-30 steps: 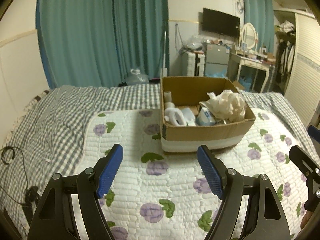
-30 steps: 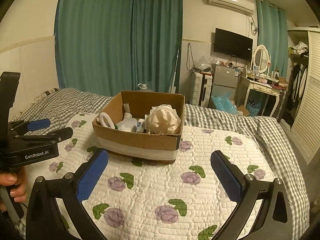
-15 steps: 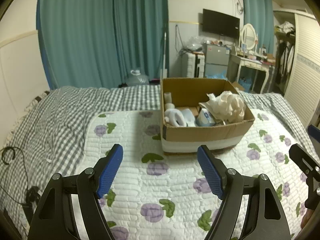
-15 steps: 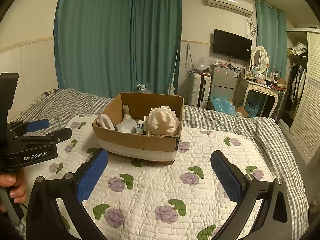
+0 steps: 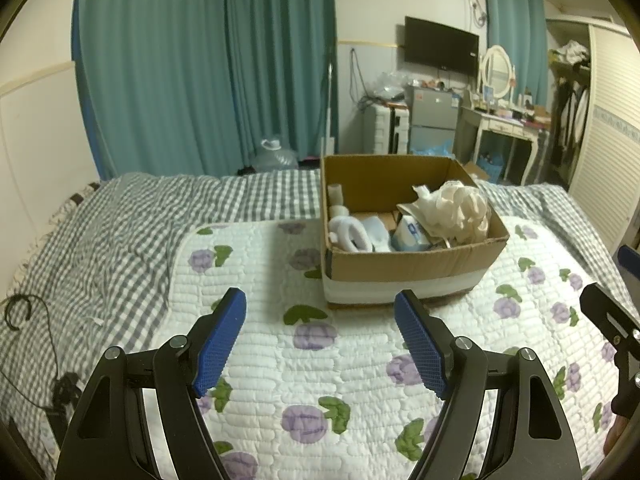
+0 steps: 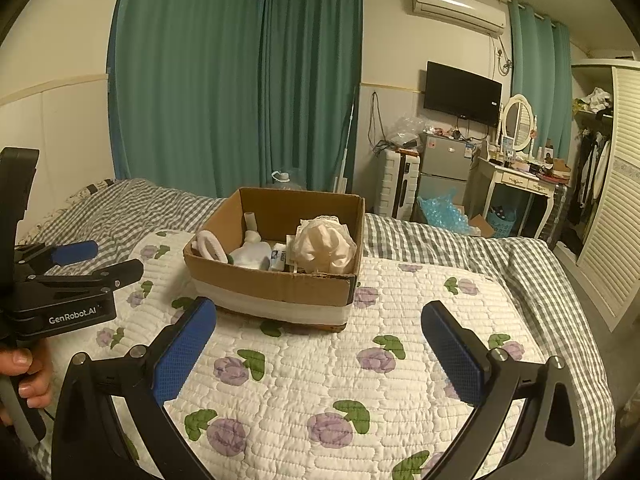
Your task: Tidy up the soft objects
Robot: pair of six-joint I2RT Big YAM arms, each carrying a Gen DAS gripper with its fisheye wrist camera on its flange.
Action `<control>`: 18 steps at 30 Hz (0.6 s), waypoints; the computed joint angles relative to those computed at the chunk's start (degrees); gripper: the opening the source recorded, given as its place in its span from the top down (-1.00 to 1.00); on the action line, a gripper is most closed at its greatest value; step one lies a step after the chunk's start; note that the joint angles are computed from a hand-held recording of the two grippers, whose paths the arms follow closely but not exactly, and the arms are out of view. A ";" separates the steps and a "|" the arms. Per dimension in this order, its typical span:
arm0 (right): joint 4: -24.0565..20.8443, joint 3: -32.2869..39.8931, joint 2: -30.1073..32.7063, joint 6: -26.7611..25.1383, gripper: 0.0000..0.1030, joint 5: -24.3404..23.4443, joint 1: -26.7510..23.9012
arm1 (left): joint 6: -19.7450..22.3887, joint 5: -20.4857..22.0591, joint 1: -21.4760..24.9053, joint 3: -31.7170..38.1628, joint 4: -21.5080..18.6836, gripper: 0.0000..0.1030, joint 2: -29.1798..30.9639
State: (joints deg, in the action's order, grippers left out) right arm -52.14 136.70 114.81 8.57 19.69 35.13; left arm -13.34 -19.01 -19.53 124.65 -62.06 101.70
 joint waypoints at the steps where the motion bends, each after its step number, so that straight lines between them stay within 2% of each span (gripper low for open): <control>1: -0.37 0.40 0.21 -0.08 -1.00 0.06 -0.02 | -0.03 0.17 0.05 0.07 -0.15 -0.50 0.02; 18: -0.48 0.77 0.47 0.85 -1.00 0.26 0.00 | 0.18 0.36 0.11 -0.77 0.15 -0.50 -0.32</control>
